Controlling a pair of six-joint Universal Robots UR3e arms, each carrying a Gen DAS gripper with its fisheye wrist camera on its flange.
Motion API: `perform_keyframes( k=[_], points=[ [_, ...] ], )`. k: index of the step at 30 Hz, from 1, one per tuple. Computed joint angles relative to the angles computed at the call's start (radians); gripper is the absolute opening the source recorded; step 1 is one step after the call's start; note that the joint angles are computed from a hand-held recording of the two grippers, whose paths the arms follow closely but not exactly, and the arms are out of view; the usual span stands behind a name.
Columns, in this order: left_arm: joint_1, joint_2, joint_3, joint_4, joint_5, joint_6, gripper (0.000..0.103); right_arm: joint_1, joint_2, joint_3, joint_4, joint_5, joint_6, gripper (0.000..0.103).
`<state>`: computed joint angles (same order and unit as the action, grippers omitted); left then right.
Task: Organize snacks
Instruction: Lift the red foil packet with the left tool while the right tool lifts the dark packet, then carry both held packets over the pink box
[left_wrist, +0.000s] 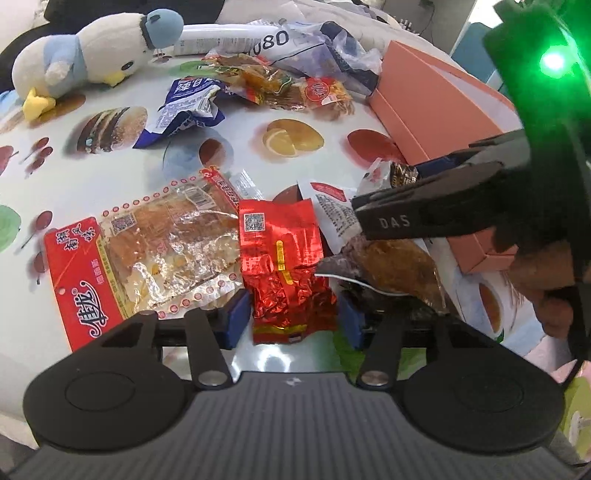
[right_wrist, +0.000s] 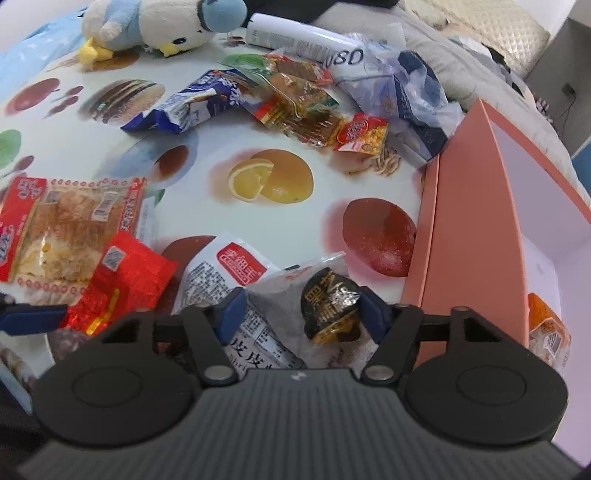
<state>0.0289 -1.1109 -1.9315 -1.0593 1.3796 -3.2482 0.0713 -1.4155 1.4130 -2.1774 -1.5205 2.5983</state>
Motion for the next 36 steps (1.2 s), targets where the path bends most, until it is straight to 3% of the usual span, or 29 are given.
perform_keyframes(
  k=[2, 8, 16, 23, 29, 36],
  points=[
    [0.004, -0.002, 0.01, -0.013, 0.003, -0.017, 0.056, -0.006, -0.015, 0.016, -0.008, 0.011, -0.011, 0.057],
    [0.041, 0.042, 0.042, -0.062, 0.004, -0.054, 0.056, -0.042, -0.066, 0.036, 0.013, 0.079, 0.013, 0.05],
    [0.141, 0.133, 0.132, -0.195, -0.016, -0.077, 0.056, -0.12, -0.161, 0.074, 0.027, 0.205, 0.06, 0.05],
    [0.203, 0.149, 0.24, -0.27, -0.059, -0.072, 0.056, -0.208, -0.191, 0.054, 0.053, 0.344, 0.193, 0.05],
    [0.158, 0.095, 0.395, -0.342, -0.043, -0.087, 0.056, -0.25, -0.239, 0.033, 0.103, 0.385, 0.203, 0.05],
    [0.043, 0.01, 0.591, -0.415, 0.006, -0.136, 0.056, -0.39, -0.402, 0.023, 0.281, 0.504, 0.18, 0.05]
  ],
)
